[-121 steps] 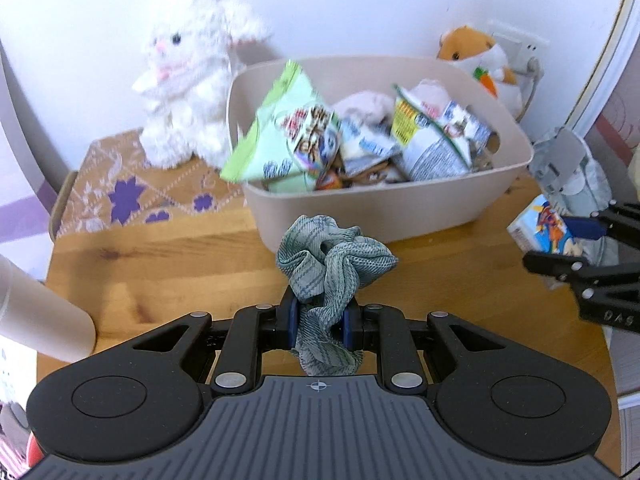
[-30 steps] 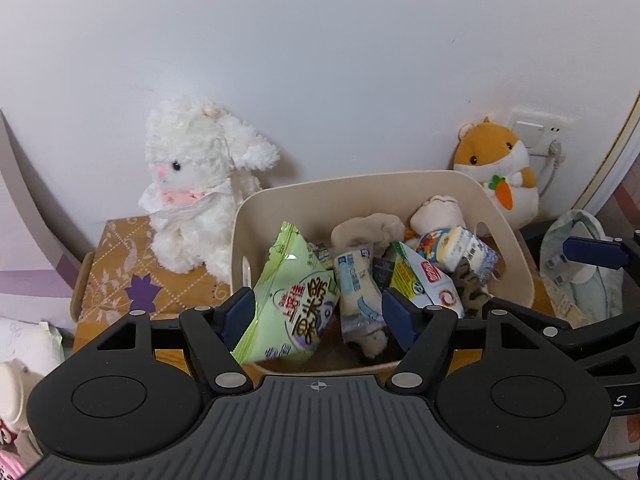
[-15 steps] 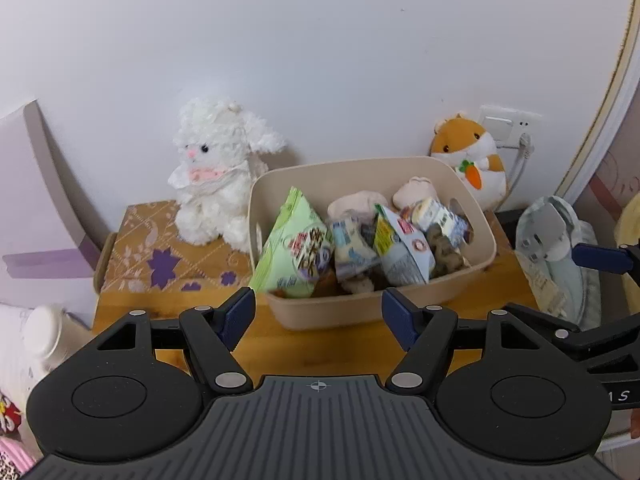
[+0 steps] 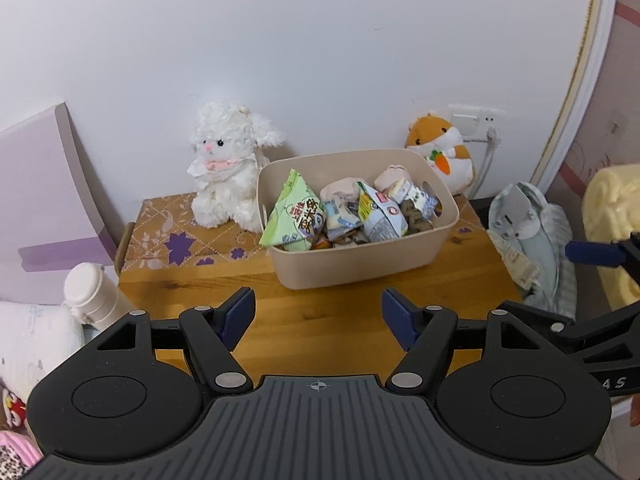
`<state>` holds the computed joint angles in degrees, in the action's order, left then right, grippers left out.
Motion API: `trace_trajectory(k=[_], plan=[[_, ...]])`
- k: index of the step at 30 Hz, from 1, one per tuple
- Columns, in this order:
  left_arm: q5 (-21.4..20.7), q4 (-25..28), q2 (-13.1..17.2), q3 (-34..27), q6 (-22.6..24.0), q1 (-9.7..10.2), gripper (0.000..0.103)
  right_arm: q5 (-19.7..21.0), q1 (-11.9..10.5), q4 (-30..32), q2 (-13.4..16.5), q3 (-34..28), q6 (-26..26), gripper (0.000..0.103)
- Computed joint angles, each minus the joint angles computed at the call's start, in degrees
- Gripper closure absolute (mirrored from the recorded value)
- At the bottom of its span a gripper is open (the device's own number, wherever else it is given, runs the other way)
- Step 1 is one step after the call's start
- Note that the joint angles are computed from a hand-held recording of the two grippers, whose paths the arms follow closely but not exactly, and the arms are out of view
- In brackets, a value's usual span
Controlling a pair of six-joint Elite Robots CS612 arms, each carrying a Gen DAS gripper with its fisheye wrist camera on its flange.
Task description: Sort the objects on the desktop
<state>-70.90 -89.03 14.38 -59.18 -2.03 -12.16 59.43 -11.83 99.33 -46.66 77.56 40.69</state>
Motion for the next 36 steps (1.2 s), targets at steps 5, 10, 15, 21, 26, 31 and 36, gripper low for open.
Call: trace_trajectory(k=[5,10,15,21,26,31,36], plan=[[-0.3,3.4,1.0,-3.7,-0.4,-0.24,0.032,1.6,-1.5,2.8,-0.1,-1.1,-0.8,0.0],[-0.1,5.8,2.3,-7.7,0.9,-0.62,0.032,0.6,-3.2,5.1,-0.2,-2.0,-2.0,0.0],[-1.6,9.0,3.1,-10.7,0.7,-0.57,0.032,0.3,-4.5,7.1,0.4,-3.9,1.5,0.0],[-2.4,12.4,3.9,-14.0,1.0,-0.7,0.032,-0.2,-5.7,6.6,0.9,-6.0,4.4,0.0],[-2.9,14.2,4.5,-16.2,1.3,-0.84,0.032,0.3,-6.4,5.4,1.2,-7.5,6.1,0.0],[-2.8,15.0,4.8,-17.1,1.5,-0.94,0.032,0.3,-6.9,4.5,1.4,-8.4,8.3,0.0],[-3.4,16.1,4.7,-17.3,1.1,-0.75,0.032,0.1,-7.4,4.0,1.3,-8.6,8.6,0.0]])
